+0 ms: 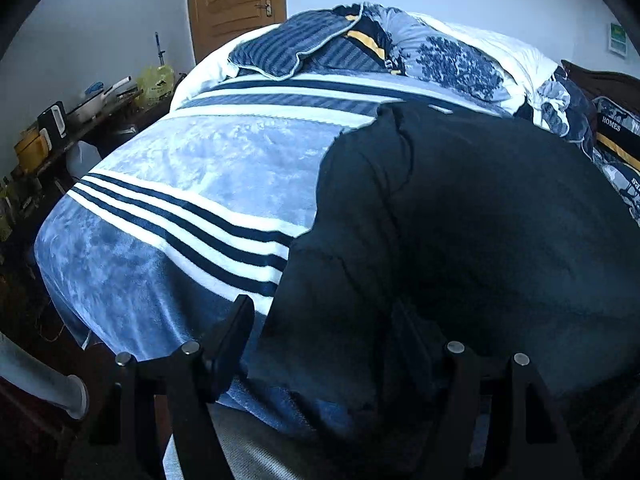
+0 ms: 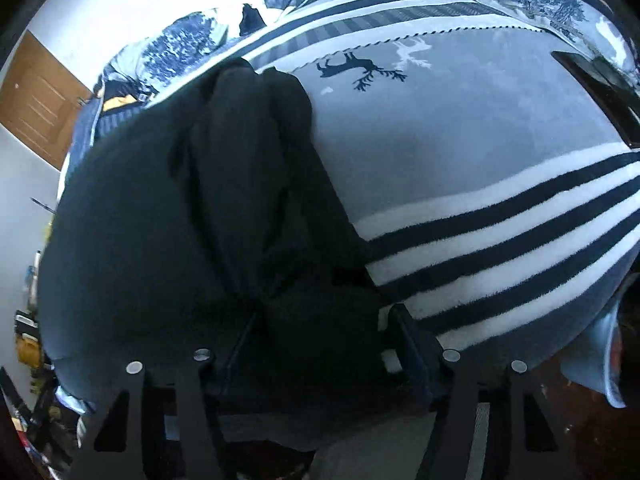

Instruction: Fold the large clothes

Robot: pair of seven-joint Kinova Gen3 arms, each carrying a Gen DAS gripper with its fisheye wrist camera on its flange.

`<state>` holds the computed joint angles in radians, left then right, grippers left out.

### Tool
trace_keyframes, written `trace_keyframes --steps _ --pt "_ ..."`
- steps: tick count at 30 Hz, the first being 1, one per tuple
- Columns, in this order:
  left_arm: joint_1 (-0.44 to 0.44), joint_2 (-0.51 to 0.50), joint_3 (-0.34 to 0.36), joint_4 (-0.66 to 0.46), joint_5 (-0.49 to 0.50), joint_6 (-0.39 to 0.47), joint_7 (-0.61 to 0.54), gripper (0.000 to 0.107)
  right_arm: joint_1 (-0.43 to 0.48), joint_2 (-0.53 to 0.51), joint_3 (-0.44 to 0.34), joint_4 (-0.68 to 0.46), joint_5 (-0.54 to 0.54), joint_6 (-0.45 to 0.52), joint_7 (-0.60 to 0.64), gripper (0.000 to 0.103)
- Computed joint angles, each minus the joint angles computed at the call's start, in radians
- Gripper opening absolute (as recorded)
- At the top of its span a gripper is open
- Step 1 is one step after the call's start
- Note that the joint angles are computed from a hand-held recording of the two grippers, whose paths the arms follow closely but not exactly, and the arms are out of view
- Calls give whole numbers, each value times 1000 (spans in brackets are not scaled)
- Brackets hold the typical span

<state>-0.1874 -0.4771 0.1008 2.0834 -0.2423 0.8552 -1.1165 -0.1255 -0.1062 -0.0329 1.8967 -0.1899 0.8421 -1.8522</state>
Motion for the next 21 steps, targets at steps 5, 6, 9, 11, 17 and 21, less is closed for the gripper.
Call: trace_keyframes --steps 5,6,9,11,17,21 --pt "37 -66 4 -94 5 14 11 77 76 -148 -111 -23 56 -33 -44 75" --pt "61 -45 -11 -134 24 20 0 80 48 -156 -89 -60 29 -11 -7 83" --pt "29 79 31 -269 111 25 -87 89 -90 -83 -15 -199 -34 6 115 87" --pt "-18 166 107 -346 117 28 -122 62 -161 4 34 -292 -103 10 194 80" --pt "131 264 29 -444 82 22 -74 68 -133 141 -50 -490 -122 83 149 23" --pt "226 297 -3 -456 -47 13 38 91 -142 123 -71 -463 -65 -6 96 97"
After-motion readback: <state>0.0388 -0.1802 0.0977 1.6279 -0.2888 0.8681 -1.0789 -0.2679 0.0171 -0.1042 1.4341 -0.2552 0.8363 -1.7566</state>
